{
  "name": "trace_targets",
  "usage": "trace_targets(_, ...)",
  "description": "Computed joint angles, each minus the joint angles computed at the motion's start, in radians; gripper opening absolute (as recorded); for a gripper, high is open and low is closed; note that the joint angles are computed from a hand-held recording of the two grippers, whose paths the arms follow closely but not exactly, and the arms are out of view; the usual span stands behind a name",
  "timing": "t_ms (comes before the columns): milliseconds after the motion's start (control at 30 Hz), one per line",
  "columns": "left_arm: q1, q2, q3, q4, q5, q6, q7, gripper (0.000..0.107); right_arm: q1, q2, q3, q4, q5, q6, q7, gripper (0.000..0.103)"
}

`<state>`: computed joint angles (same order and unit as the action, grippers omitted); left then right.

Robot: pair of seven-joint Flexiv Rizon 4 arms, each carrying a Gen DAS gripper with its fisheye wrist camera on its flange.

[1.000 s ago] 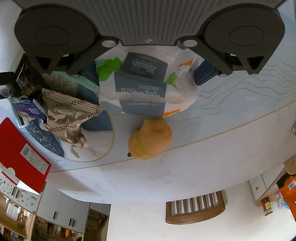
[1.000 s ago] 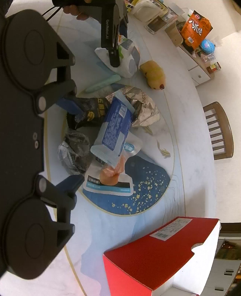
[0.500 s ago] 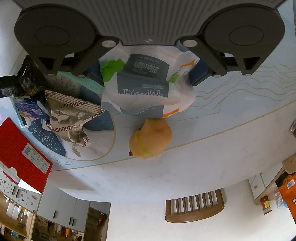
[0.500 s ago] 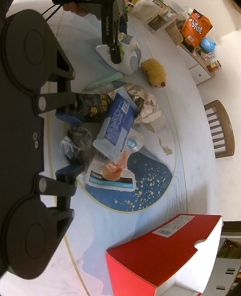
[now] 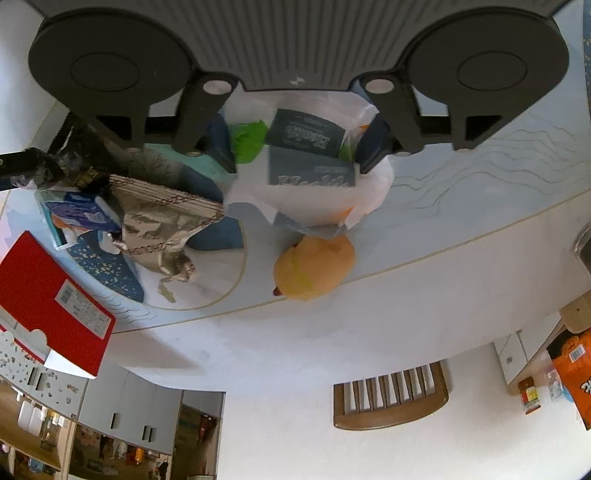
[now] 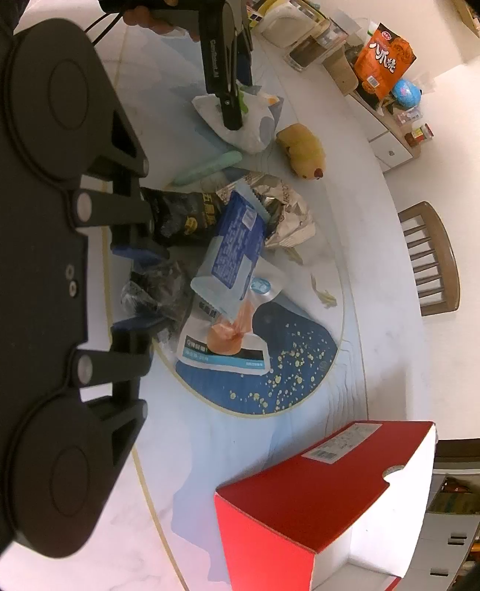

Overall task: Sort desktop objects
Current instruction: 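Grasp the black bag with the right tool while the left tool grasps the white tissue pack, then carry the black bag and tissue pack with both tools over the red shoebox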

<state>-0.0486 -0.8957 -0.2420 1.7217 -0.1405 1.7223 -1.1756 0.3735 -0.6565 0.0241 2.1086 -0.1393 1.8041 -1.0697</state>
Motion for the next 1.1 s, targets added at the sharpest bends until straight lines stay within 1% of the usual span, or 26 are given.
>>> trace_targets(267, 0.001, 0.021, -0.003, 0.025, -0.004, 0.006, -0.022, 0.059, 0.006, 0.023, -0.006, 0.030, 0.020, 0.031, -0.004, 0.030)
trace_targets(533, 0.021, 0.054, -0.032, 0.069, 0.013, 0.029, -0.039, 0.058, 0.030, 0.049, -0.028, 0.061, 0.048, 0.055, -0.012, 0.029)
trace_targets(867, 0.059, 0.110, -0.101, 0.127, 0.053, 0.043, -0.048, 0.058, 0.043, 0.090, -0.046, 0.105, 0.091, 0.094, -0.033, 0.029)
trace_targets(1100, 0.046, 0.141, -0.120, 0.142, 0.062, 0.034, -0.050, 0.058, 0.013, 0.114, -0.025, 0.134, 0.101, 0.121, -0.050, 0.029)
